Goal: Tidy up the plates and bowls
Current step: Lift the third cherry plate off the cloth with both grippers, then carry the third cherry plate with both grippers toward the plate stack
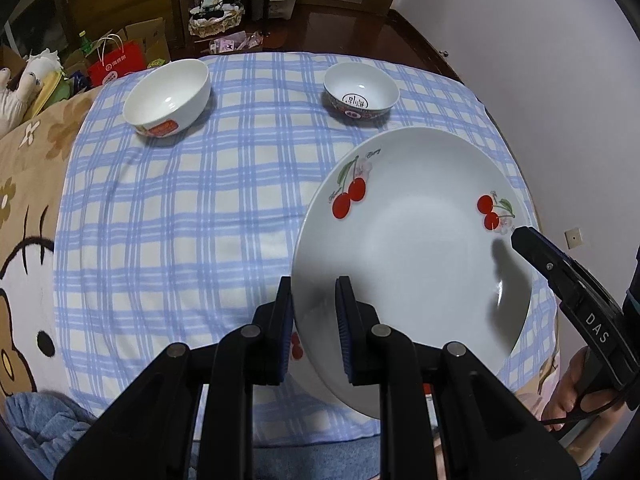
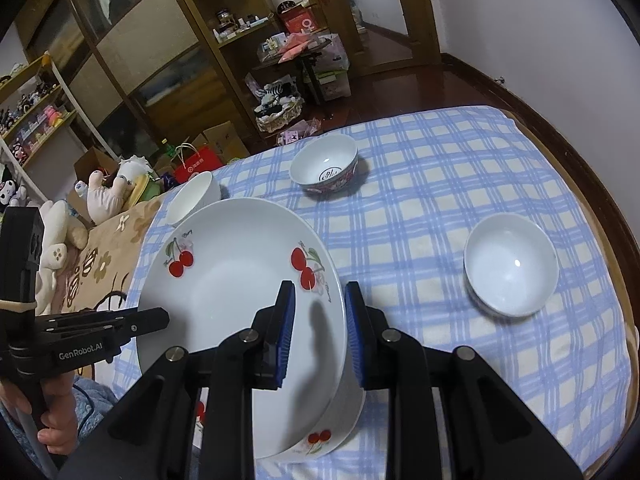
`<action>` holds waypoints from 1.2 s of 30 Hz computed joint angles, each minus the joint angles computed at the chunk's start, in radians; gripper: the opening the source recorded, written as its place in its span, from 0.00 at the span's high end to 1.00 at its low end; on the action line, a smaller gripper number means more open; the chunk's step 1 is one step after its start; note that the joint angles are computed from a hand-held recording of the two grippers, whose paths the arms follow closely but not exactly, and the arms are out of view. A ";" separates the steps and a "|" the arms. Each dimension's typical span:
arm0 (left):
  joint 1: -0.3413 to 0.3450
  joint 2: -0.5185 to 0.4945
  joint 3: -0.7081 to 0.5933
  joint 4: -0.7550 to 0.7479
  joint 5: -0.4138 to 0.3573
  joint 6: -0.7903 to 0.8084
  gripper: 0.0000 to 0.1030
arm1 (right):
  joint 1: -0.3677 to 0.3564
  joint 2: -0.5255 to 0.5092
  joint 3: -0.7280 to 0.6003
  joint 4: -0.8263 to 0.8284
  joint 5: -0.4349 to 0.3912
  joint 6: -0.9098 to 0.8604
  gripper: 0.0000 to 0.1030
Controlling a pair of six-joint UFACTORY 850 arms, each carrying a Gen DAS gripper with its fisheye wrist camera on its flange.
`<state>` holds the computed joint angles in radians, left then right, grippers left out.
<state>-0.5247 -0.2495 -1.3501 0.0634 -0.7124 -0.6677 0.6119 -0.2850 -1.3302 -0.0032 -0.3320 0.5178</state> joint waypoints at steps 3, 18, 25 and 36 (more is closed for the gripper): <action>-0.006 0.022 0.030 0.002 0.014 -0.008 0.82 | 0.013 0.021 0.025 -0.039 0.013 0.049 0.74; -0.014 0.121 0.157 -0.023 0.101 -0.025 0.82 | 0.058 0.076 0.099 -0.214 0.047 0.260 0.75; -0.012 0.113 0.192 -0.066 0.144 0.002 0.82 | 0.060 0.080 0.133 -0.249 0.076 0.312 0.74; -0.007 0.056 0.198 -0.107 0.158 0.039 0.82 | 0.051 0.053 0.143 -0.212 0.102 0.277 0.74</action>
